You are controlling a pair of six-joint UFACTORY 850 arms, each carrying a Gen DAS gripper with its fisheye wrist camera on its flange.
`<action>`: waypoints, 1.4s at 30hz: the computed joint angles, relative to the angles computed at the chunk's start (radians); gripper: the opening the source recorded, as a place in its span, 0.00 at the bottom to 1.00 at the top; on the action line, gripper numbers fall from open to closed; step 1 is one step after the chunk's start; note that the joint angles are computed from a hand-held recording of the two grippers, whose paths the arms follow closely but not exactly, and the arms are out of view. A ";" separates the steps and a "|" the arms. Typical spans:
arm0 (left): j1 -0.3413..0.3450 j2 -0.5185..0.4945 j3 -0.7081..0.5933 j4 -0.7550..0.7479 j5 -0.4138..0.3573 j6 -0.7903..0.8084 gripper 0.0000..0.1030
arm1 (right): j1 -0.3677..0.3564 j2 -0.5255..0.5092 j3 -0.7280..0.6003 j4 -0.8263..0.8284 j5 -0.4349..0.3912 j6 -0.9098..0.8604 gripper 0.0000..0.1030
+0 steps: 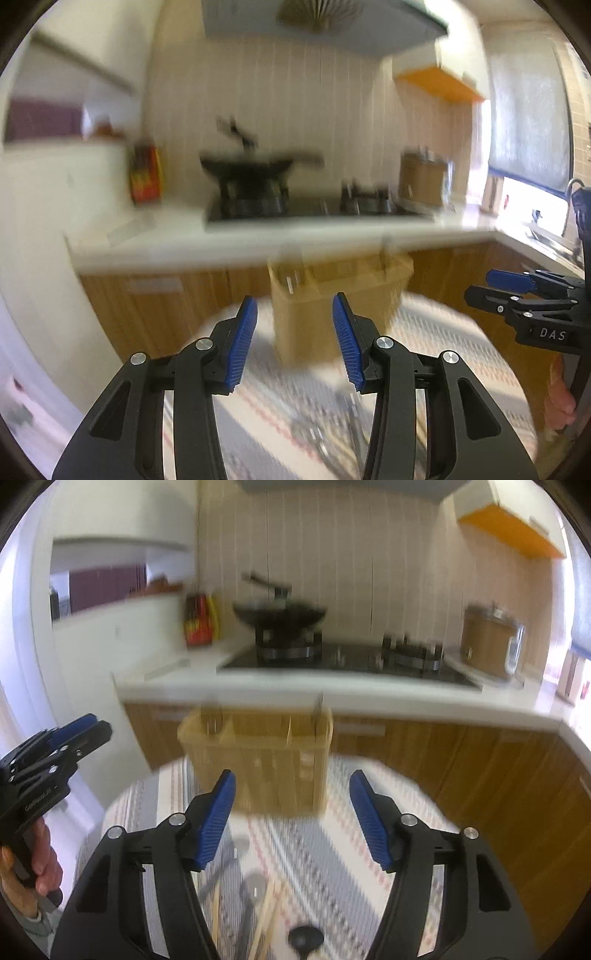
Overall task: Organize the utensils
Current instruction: 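Lower both open grippers back to the utensil pile, then grasp the black ladle with the right gripper while the left gripper grasps a clear spoon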
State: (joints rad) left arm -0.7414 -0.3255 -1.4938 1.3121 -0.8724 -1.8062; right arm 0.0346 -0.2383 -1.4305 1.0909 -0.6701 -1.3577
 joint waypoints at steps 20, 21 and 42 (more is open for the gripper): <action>0.173 -0.210 -0.145 -0.843 0.382 0.639 0.40 | -0.036 -0.164 -0.055 -0.383 -0.137 0.279 0.51; 0.175 -0.218 -0.156 -0.874 0.383 0.667 0.40 | -0.037 -0.165 -0.054 -0.389 -0.140 0.280 0.51; 0.191 -0.524 -0.610 -1.090 0.079 0.890 0.40 | -0.039 -0.179 -0.075 -0.486 -0.221 0.292 0.51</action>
